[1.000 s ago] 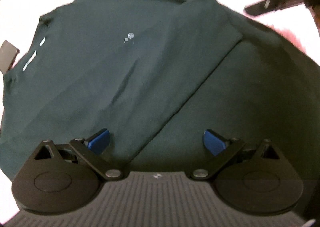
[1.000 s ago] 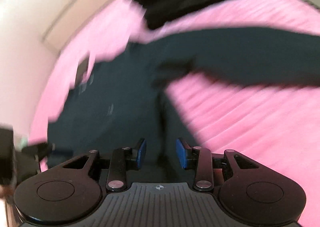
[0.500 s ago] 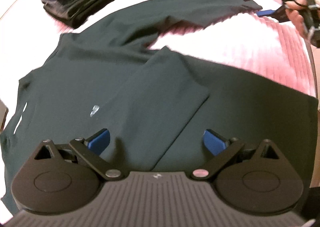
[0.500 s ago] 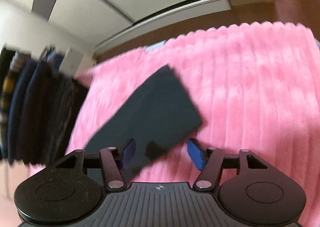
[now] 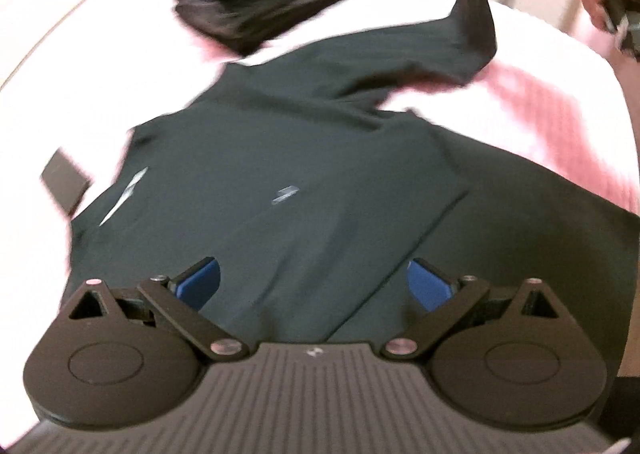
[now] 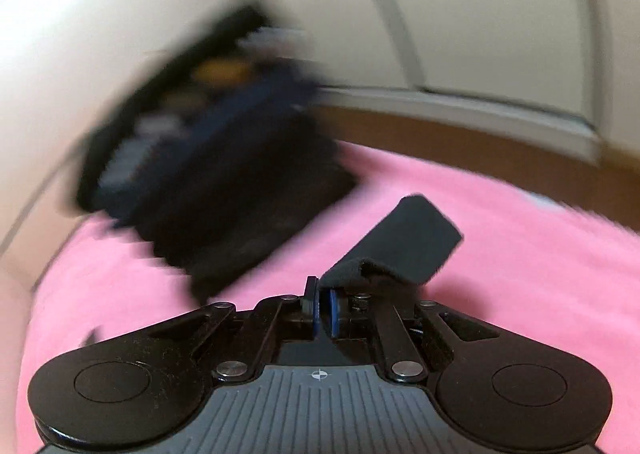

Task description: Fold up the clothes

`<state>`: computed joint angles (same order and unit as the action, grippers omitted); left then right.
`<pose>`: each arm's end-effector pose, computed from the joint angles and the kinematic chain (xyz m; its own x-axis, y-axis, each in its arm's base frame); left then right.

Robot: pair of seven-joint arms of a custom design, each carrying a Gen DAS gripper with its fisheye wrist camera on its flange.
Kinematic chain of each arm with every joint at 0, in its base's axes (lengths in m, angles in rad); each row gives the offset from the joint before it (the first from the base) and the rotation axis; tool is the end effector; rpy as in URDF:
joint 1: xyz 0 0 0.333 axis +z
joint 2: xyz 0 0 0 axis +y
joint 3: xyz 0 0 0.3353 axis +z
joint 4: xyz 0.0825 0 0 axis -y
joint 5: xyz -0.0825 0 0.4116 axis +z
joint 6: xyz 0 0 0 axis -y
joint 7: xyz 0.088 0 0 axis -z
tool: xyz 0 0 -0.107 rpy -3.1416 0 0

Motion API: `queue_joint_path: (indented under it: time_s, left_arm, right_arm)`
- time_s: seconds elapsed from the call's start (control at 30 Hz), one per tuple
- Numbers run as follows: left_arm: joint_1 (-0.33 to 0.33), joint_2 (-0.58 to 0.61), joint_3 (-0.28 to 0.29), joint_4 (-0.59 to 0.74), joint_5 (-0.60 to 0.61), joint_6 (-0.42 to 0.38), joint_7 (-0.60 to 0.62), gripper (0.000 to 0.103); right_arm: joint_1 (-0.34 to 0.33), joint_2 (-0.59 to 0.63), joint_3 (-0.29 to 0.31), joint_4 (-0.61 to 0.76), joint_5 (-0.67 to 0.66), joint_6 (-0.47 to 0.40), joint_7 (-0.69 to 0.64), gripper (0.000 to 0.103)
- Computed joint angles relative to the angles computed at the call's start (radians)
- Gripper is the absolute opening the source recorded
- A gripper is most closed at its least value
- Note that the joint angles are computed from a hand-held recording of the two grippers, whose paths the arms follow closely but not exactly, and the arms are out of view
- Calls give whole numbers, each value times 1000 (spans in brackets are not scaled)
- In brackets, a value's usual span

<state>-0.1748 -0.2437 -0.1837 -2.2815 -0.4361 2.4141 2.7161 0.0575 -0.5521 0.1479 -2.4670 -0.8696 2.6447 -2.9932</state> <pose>0.4901 -0.1909 0.4976 -0.9215 -0.3590 -0.1483 -0.2649 0.8600 -0.4362 0.4301 0.1188 0.5662 -0.5519 -0.7165 -0.4266 -0.2858 0.6431 -0.7105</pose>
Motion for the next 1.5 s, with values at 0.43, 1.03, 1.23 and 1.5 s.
queue_joint_path:
  time_s: [0.43,1.03,1.23,1.5]
  left_arm:
    - [255,68,156,91,59,-45,8,95]
    - [214,489,71,453,-61,48,-1,59]
    - [184,612,78,585,-2,77,-152,55]
    - [151,738,91,735,143,56,-252,18]
  right_arm:
    - [205,830,251,746,-124,144,-442,72]
    - [304,353,44,245,285,-221,-555,72]
    - [290,329,-15,193,267,-164,-595,72]
    - [283,395,-58,199,362,-62,-760,72]
